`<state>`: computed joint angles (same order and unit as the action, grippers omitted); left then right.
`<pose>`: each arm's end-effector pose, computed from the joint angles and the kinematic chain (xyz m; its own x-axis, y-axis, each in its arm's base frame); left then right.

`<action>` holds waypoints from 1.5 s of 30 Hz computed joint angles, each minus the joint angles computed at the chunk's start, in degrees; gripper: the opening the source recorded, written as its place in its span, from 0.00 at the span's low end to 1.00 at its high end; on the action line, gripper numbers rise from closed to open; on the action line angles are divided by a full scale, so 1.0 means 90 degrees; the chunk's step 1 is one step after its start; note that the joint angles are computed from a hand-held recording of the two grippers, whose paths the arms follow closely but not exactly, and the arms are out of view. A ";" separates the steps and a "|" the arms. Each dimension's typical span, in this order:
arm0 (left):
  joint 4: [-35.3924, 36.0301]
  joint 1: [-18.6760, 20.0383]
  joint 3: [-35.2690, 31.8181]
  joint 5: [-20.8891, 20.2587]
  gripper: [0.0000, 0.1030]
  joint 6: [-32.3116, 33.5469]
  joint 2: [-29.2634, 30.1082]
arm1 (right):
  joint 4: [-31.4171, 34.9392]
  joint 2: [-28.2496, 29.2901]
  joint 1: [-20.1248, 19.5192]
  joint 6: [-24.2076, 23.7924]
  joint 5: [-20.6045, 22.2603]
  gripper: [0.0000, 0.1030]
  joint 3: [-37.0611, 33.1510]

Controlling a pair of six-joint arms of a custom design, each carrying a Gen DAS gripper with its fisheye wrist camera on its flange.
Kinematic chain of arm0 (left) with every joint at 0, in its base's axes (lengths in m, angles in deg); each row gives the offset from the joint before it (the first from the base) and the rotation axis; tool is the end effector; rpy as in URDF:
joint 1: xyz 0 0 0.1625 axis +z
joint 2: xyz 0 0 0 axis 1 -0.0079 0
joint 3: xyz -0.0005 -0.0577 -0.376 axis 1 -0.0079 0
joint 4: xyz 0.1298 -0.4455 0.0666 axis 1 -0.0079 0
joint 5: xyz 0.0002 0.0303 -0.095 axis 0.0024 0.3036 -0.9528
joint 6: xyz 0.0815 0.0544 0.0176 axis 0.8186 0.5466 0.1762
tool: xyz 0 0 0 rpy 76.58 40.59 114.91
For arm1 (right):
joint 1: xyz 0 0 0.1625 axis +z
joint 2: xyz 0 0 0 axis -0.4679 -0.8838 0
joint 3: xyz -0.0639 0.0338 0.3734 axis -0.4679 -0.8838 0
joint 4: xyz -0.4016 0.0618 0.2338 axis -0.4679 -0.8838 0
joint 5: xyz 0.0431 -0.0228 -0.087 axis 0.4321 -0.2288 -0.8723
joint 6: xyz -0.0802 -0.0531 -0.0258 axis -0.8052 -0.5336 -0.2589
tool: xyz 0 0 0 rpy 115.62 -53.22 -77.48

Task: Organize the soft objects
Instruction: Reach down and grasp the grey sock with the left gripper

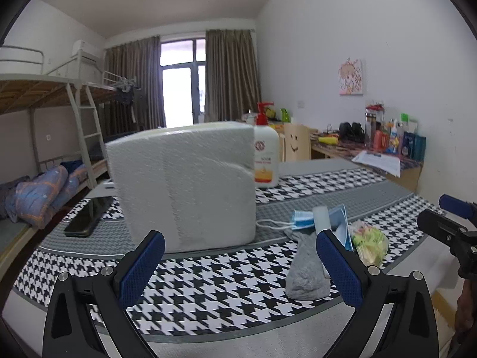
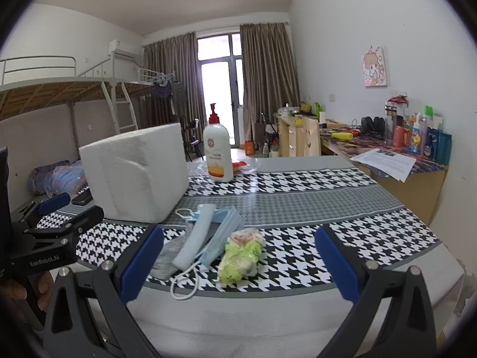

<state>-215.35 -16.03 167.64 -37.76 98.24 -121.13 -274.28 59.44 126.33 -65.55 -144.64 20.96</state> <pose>-0.0654 -0.7918 0.1710 -0.6398 0.3331 -0.6926 0.7676 0.3221 -0.5541 0.2065 -0.7457 0.0224 -0.7704 0.0398 0.6363 -0.5862 0.3482 -0.7315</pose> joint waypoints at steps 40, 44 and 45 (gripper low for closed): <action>0.3782 -0.0074 -0.1781 0.0729 0.74 -0.0330 0.0917 | 0.2399 0.0361 -0.0222 0.0728 -0.0676 0.95 -0.1130; 0.4384 -0.0039 -0.2054 0.0637 0.56 -0.0527 0.1004 | 0.2547 0.0445 -0.0228 0.0762 -0.0799 0.95 -0.1314; 0.4462 -0.0033 -0.2078 0.0591 0.54 -0.0522 0.1009 | 0.2605 0.0437 -0.0234 0.0794 -0.0815 0.95 -0.1315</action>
